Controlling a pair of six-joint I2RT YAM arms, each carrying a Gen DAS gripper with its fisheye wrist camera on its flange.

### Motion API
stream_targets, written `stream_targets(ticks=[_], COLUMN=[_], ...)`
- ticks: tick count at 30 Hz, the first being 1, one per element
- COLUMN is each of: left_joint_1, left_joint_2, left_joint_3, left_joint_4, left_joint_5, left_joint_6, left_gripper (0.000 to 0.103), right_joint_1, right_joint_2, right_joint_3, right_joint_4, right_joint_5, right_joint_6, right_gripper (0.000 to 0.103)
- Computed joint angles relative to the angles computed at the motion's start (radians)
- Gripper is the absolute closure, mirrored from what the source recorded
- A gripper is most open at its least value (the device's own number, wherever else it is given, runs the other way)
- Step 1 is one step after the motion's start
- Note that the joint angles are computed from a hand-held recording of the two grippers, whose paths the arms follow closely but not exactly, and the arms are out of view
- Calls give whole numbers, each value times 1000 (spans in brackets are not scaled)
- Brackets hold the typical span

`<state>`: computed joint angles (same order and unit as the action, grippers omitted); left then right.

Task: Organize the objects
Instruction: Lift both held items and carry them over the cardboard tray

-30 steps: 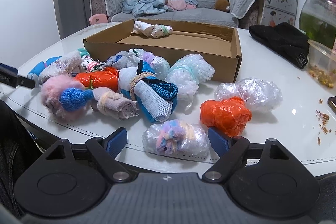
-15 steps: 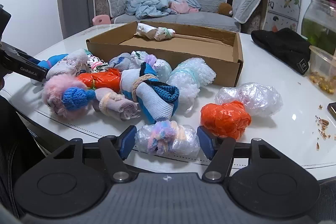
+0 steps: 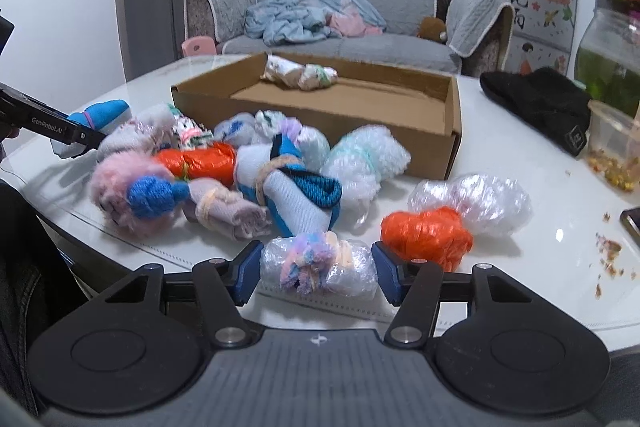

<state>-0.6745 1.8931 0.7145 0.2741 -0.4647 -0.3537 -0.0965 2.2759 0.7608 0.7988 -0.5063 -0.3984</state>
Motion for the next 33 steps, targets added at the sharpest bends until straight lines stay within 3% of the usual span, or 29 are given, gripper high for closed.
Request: stream_targets(ticks=[8, 15, 24, 33], left_joint_1=[14, 25, 70, 119], left_joint_2=[-112, -119, 36, 286], left_joint_3=[9, 141, 507, 888], left_joint_4=[-36, -104, -291, -491], left_joint_5=[-18, 5, 91, 176], left_joint_6=[47, 126, 178, 196], left_gripper=[48, 48, 48, 48], right_joint_1=[-22, -25, 36, 86], right_joint_2=[-76, -137, -81, 137], right_joint_3=[-3, 125, 448, 937], right_joint_4=[-3, -113, -302, -677], right_joint_5=[-65, -145, -216, -261], right_joint_6=[-14, 2, -16, -135], right_gripper=[48, 48, 48, 48])
